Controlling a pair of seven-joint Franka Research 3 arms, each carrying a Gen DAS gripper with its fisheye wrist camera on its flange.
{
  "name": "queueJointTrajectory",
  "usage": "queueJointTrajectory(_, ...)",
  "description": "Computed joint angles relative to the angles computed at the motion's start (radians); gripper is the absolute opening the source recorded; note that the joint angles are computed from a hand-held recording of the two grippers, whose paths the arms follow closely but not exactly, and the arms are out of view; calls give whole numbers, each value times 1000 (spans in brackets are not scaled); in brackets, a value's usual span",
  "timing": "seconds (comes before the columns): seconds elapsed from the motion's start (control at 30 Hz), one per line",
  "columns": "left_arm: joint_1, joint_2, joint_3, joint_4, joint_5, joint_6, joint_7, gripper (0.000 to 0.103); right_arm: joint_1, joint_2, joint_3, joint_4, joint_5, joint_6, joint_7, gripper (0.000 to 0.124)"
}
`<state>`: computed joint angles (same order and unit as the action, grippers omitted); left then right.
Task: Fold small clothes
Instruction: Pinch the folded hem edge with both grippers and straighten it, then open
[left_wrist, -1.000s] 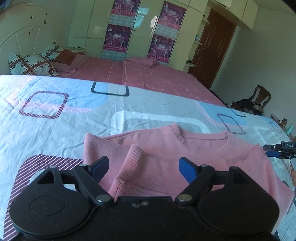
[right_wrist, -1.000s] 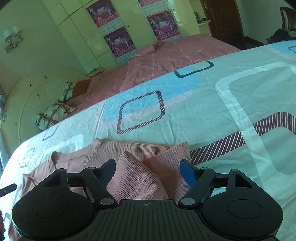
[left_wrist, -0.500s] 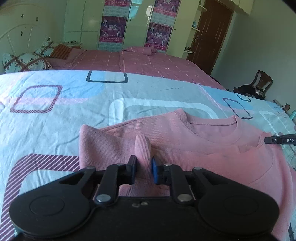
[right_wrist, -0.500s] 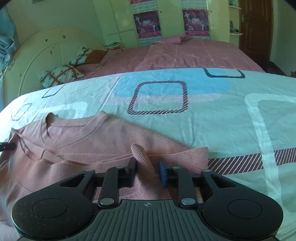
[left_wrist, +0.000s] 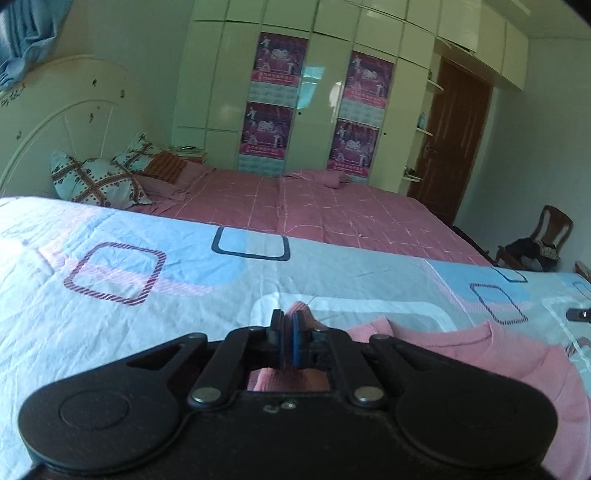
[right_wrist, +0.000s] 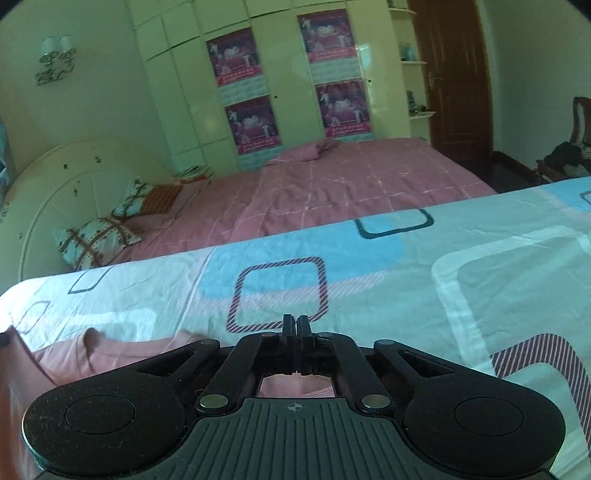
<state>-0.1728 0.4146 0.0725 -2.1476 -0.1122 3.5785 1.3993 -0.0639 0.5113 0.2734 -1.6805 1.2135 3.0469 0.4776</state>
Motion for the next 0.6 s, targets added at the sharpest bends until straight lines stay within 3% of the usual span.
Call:
queueJointTrajectory(0.03, -12, 6, 7, 7, -13, -13, 6, 3, 7, 3, -21, 2, -30, -33, 45, 0)
queueJointTrajectory(0.1, -7, 8, 0, 7, 21, -37, 20, 3, -8, 1, -56, 7, -92, -199, 139, 0)
queueJointTrajectory(0.17, 0, 3, -3, -8, 57, -50, 34, 3, 10, -4, -101, -3, -169, -267, 217, 4)
queueJointTrajectory(0.2, 1, 2, -2, -14, 63, -56, 35, 3, 13, -6, -111, -6, -194, -287, 227, 22)
queueJointTrajectory(0.23, 1, 0, 0, -19, 66, -62, 32, 3, -3, -11, -98, -14, -177, -303, 203, 50)
queueJointTrajectory(0.3, -5, 1, 10, -21, 64, -74, 29, 3, -26, -20, -71, -28, -107, -299, 137, 63)
queueJointTrajectory(0.37, -23, -2, 28, -26, 58, -82, 38, 3, -19, -16, -83, -21, -106, -340, 143, 62)
queueJointTrajectory(0.43, -37, -5, 40, -33, 50, -84, 42, 3, 13, -13, -110, -21, -173, -357, 164, 30)
queueJointTrajectory(0.5, -33, -11, 36, -43, 50, -81, 34, 3, 40, -14, -135, -27, -261, -399, 193, 25)
queueJointTrajectory(0.57, -20, -15, 24, -49, 56, -69, 23, 3, 56, -30, -132, -66, -292, -359, 151, 25)
queueJointTrajectory(0.6, -14, -15, 19, -48, 58, -60, 17, 3, 58, -36, -129, -78, -294, -343, 138, 10)
